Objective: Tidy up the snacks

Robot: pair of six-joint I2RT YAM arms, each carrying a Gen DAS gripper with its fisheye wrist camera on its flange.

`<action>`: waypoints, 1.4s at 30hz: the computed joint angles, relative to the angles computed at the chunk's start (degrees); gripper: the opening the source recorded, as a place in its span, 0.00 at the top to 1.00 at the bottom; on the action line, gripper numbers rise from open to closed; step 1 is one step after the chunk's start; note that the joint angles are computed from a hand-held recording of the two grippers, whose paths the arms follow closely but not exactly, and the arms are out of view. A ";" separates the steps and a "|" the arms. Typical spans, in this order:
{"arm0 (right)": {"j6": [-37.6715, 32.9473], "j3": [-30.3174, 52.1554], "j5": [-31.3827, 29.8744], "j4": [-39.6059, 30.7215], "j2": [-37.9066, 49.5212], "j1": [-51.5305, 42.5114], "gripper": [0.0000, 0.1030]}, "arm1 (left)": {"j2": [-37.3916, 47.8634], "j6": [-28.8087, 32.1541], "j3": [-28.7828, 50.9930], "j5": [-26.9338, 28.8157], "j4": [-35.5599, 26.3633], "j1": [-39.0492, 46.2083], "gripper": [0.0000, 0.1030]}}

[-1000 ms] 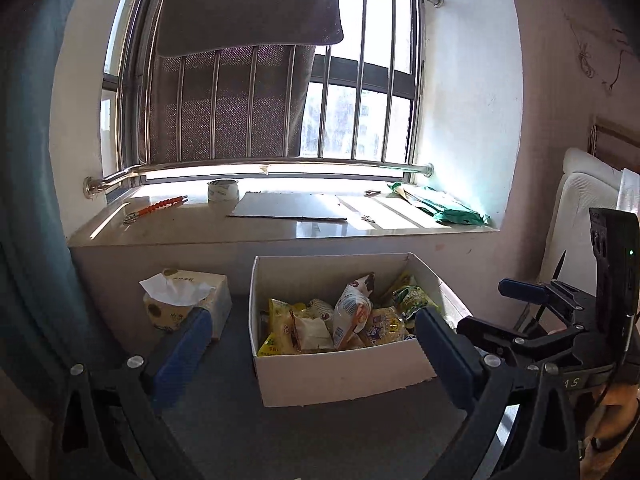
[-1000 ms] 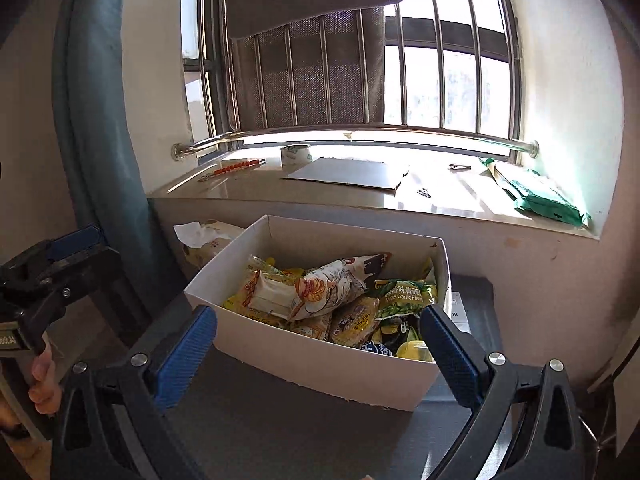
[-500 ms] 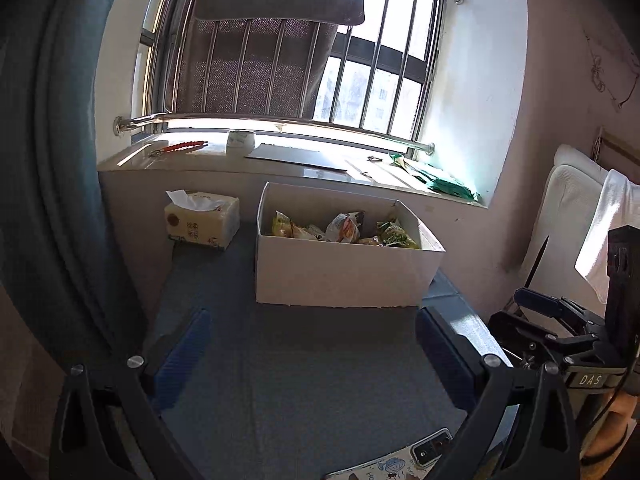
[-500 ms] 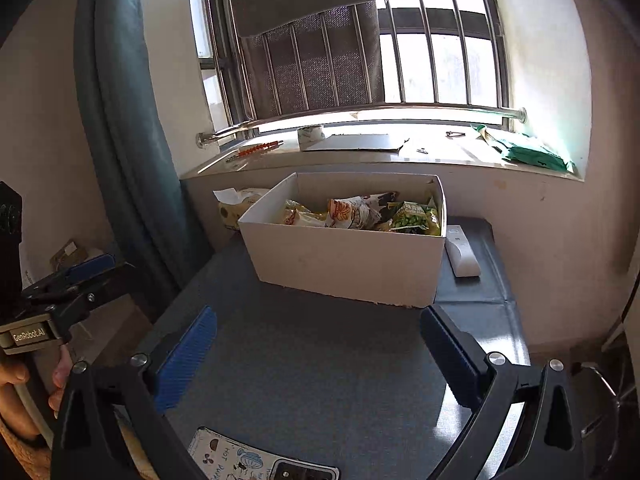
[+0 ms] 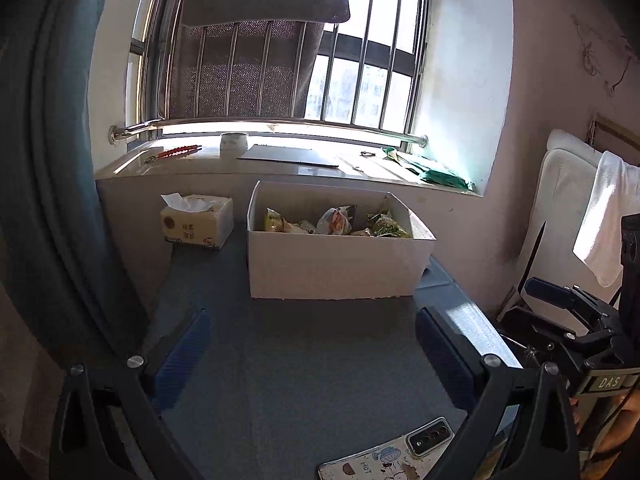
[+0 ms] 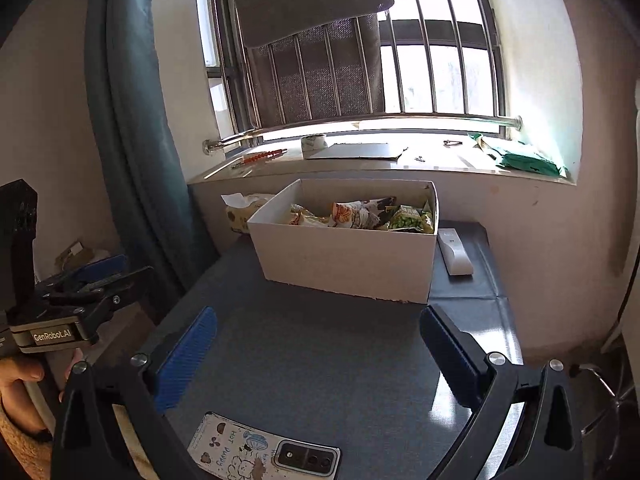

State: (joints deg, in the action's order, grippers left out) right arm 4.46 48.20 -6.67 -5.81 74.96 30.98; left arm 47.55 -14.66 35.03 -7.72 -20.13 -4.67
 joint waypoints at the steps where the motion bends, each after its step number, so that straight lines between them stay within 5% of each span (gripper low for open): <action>1: -0.01 -0.02 0.15 -0.01 0.02 -0.01 0.00 | 0.22 -0.02 0.10 -0.22 -0.05 -0.21 0.00; 42: -0.11 -0.35 1.30 -0.50 0.22 2.72 0.00 | 0.99 1.56 -0.13 -0.92 -0.24 -0.52 0.00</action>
State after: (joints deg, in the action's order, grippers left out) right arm 4.35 47.84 -5.37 -6.30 75.18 33.70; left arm 48.54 -13.10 34.89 -8.64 -20.37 -5.20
